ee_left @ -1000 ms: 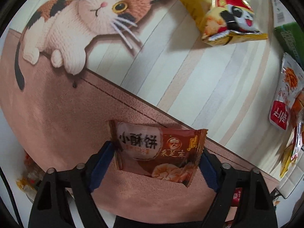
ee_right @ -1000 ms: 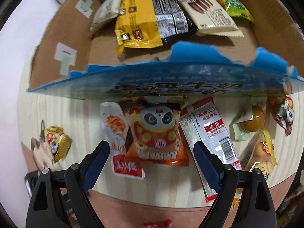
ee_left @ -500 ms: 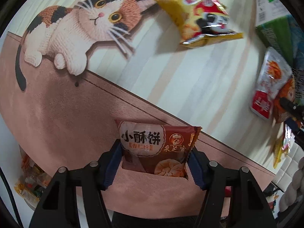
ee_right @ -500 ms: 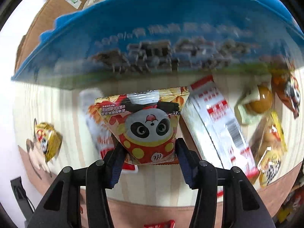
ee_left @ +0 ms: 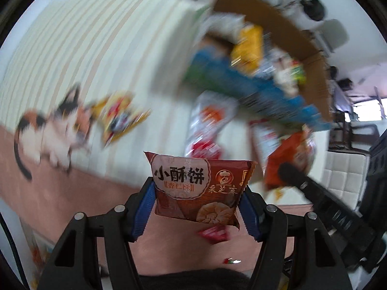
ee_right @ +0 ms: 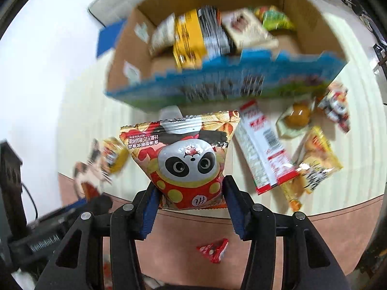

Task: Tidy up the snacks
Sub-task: 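Carry both packets into the box and open both tools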

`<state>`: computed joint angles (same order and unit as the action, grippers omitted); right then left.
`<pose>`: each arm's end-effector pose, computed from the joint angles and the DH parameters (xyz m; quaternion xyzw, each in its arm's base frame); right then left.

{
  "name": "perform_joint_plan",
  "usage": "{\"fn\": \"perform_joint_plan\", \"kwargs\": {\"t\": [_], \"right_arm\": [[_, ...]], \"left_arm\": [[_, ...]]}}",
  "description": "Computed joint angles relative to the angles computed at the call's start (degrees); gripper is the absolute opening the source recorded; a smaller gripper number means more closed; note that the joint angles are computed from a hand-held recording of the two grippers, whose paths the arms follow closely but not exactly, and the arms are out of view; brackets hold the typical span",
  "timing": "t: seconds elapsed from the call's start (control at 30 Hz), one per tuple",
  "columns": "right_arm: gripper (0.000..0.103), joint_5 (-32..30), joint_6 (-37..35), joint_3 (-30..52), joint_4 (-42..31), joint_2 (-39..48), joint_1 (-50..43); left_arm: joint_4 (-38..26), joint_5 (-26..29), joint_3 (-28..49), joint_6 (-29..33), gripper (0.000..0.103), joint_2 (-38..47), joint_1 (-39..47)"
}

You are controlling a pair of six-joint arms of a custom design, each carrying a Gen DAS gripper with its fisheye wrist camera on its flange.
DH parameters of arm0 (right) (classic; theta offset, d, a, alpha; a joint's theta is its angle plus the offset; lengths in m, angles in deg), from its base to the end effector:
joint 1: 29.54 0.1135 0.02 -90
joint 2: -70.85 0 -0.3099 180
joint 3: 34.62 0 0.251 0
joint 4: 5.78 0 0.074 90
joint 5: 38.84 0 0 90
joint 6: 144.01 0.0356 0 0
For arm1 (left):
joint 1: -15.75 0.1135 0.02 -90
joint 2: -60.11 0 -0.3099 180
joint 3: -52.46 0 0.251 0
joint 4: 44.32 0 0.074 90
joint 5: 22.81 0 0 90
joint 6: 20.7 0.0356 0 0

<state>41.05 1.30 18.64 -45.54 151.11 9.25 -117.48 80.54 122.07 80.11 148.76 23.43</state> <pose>0.1787 0.1516 0.2048 0.1226 0.9681 0.2057 0.0735 0.2447 0.0247 0.2329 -0.0249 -0.9927 0.1178 0.0001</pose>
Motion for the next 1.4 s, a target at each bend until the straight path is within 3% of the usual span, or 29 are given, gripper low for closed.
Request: {"fn": "perform_joint_plan", "kwargs": {"t": [0.23, 0.43, 0.63, 0.87, 1.13, 1.17, 1.27, 1.3, 1.4], "right_arm": [[0.054, 0.03, -9.16, 10.11, -9.79, -4.55, -10.96], [0.054, -1.12, -18.49, 15.71, -10.32, 3.18, -22.12], [0.054, -1.86, -22.46, 19.53, -8.9, 12.84, -26.29], [0.054, -2.72, -24.9, 20.14, -7.13, 19.78, -27.58], [0.056, -5.0, -27.2, 20.92, -7.42, 25.0, -29.23], [0.058, -4.87, -27.35, 21.09, -7.75, 25.58, -29.38], [0.083, -4.41, -27.99, 21.06, -7.97, 26.2, -29.56], [0.086, -4.56, -28.02, 20.94, -7.94, 26.32, -29.8], [0.087, -4.34, -28.29, 20.68, -8.19, 25.96, -30.14]], "left_arm": [[-2.45, 2.01, 17.03, -3.73, 0.062, 8.17, -10.06], [-5.2, 2.26, 32.15, -6.74, 0.063, 23.85, -15.37], [-7.34, 2.39, 41.05, -8.62, 0.063, 36.68, -18.24], [-7.99, 1.86, 43.83, -8.7, 0.063, 42.94, -20.38], [-9.59, 0.49, 45.19, -8.63, 0.072, 45.7, -21.45], [-9.4, 0.3, 45.11, -8.57, 0.074, 45.66, -21.42], [-9.28, -0.28, 45.05, -7.65, 0.084, 45.56, -21.48], [-9.33, -0.38, 45.02, -7.33, 0.089, 45.45, -21.51], [-8.5, -1.35, 44.75, -7.47, 0.091, 44.7, -21.82]]}}
